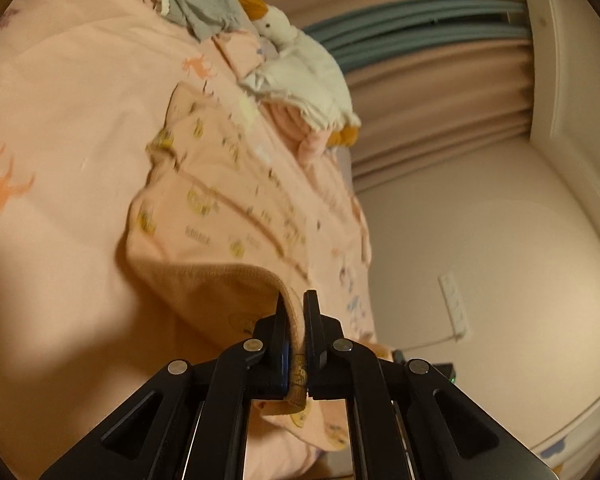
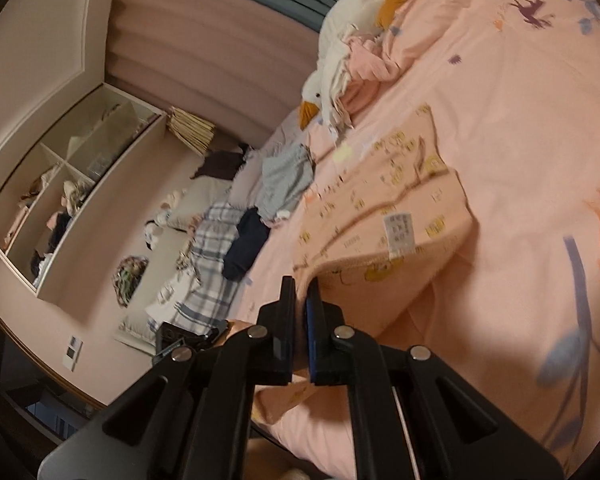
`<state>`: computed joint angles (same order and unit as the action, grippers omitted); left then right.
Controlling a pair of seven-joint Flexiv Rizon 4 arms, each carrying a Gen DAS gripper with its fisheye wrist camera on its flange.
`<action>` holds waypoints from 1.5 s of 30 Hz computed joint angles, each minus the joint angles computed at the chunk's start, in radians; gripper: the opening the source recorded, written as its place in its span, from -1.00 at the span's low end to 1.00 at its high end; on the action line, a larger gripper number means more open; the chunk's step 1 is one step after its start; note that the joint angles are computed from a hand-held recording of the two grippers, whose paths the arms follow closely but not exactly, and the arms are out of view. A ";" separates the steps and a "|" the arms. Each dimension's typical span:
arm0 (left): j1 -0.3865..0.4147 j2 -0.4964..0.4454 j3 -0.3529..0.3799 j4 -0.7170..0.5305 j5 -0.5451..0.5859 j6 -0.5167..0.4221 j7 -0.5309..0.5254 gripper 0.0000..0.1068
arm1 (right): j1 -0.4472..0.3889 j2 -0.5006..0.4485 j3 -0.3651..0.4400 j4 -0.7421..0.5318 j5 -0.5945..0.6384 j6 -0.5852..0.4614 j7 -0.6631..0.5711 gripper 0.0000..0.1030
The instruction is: Fold small clothes
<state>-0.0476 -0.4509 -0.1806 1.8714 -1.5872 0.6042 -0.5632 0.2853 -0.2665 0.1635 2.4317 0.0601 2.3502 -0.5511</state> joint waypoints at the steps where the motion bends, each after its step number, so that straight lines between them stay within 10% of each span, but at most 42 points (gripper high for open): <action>1: -0.002 -0.008 -0.002 -0.019 -0.004 0.013 -0.004 -0.93 | -0.013 0.005 -0.004 -0.008 -0.020 -0.015 0.006 -0.89; 12: -0.033 -0.246 -0.071 -0.395 0.122 0.290 -0.186 -0.94 | -0.298 -0.123 -0.012 -0.261 -0.396 -0.186 0.196 -0.89; 19: -0.040 -0.487 -0.106 -0.700 0.394 0.300 -0.438 -0.94 | -0.540 -0.300 0.136 -0.488 -0.642 -0.438 0.306 -0.90; 27: -0.069 -0.698 -0.071 -0.989 0.675 0.262 -0.693 -0.93 | -0.668 -0.433 0.292 -0.655 -0.637 -0.815 0.224 -0.90; 34: -0.007 -0.642 -0.114 -0.947 0.784 0.255 -0.733 -0.93 | -0.705 -0.456 0.353 -0.692 -0.516 -0.917 0.130 -0.82; 38: 0.013 -0.516 -0.107 -0.831 0.878 0.367 -0.654 -0.84 | -0.580 -0.285 0.179 -0.628 -0.572 -1.038 0.201 -0.19; 45: 0.001 -0.371 -0.094 -0.653 0.977 0.350 -0.539 -0.84 | -0.482 -0.140 0.111 -0.553 -0.559 -1.043 0.109 -0.21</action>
